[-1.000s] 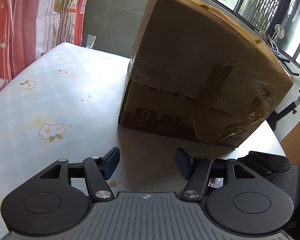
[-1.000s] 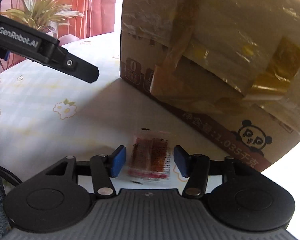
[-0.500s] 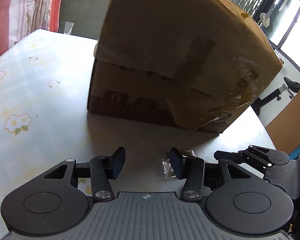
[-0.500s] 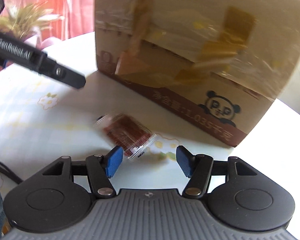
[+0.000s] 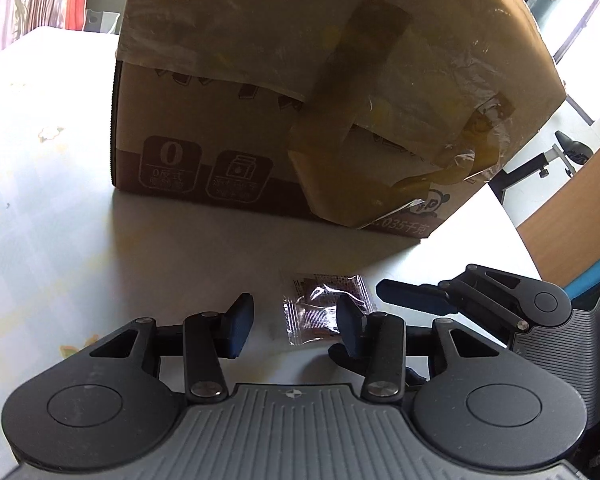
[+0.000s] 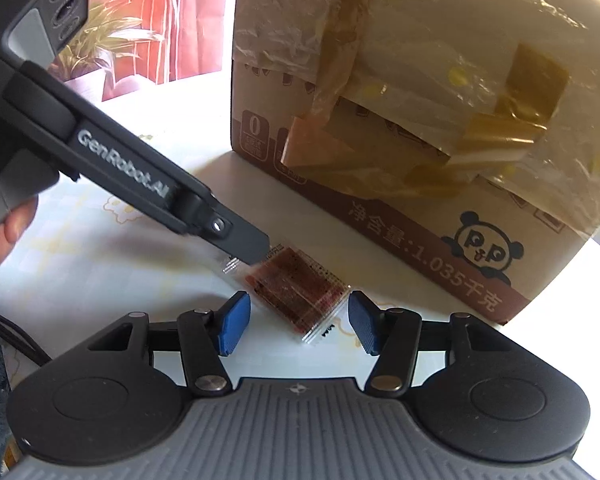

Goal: Organize snacks
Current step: 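Bring the brown sachet in the right tool to the left tool and grip it with both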

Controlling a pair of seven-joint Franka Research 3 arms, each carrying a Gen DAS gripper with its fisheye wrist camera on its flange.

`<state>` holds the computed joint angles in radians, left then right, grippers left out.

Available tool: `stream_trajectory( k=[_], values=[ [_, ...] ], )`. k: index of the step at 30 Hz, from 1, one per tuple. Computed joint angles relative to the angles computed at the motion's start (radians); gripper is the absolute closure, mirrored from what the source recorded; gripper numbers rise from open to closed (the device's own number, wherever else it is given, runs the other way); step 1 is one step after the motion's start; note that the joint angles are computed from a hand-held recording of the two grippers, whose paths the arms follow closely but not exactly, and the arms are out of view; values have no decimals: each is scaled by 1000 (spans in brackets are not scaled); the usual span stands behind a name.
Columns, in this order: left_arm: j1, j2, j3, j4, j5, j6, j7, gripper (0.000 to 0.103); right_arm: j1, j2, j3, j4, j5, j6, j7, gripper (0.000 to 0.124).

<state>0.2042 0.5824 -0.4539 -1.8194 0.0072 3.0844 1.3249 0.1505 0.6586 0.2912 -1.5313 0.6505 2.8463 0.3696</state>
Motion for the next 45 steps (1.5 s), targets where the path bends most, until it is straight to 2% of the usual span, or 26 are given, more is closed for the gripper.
stream_trajectory(
  k=[5,9,13,17,19,23,24,27,29,30,32,35,37,42,45],
  values=[
    [1,24,-9,25,3,-2,3,56,-13,26,15,37,13,-39,-10,69],
    [37,60,-58,53,-11,-9,26,56,-29,46,21,76,50,-105,6,75],
    [83,111,-125,93,-39,-20,55,56,-38,47,27,76,92,-114,-16,75],
    [73,145,-130,144,-59,-43,56,58,-38,43,24,72,120,-113,-30,75],
    [106,168,-180,154,-82,-48,86,64,-39,41,25,68,132,-113,-39,75],
    [173,200,-276,148,-97,-15,153,69,-43,37,29,55,159,-99,-62,75],
    [176,203,-283,152,-96,-17,156,70,-44,35,31,51,166,-95,-69,75],
    [130,183,-231,164,-87,-24,140,77,-40,33,29,46,177,-78,-77,76],
    [94,171,-186,170,-88,-28,114,83,-36,29,26,37,181,-64,-73,83],
    [84,169,-173,173,-90,-32,104,84,-36,26,25,33,185,-58,-68,92],
    [58,167,-141,182,-90,-42,86,84,-45,19,31,21,197,-55,-68,97],
    [48,166,-131,181,-89,-42,88,84,-59,8,46,-1,226,-33,-92,104],
    [16,170,-105,203,-81,-44,78,84,-60,1,48,-8,237,-24,-102,108],
    [6,154,-103,193,-71,-15,78,84,-76,-29,68,-40,279,2,-160,111],
    [34,128,-136,151,-59,31,82,84,-99,-63,97,-70,338,20,-234,111]
  ],
)
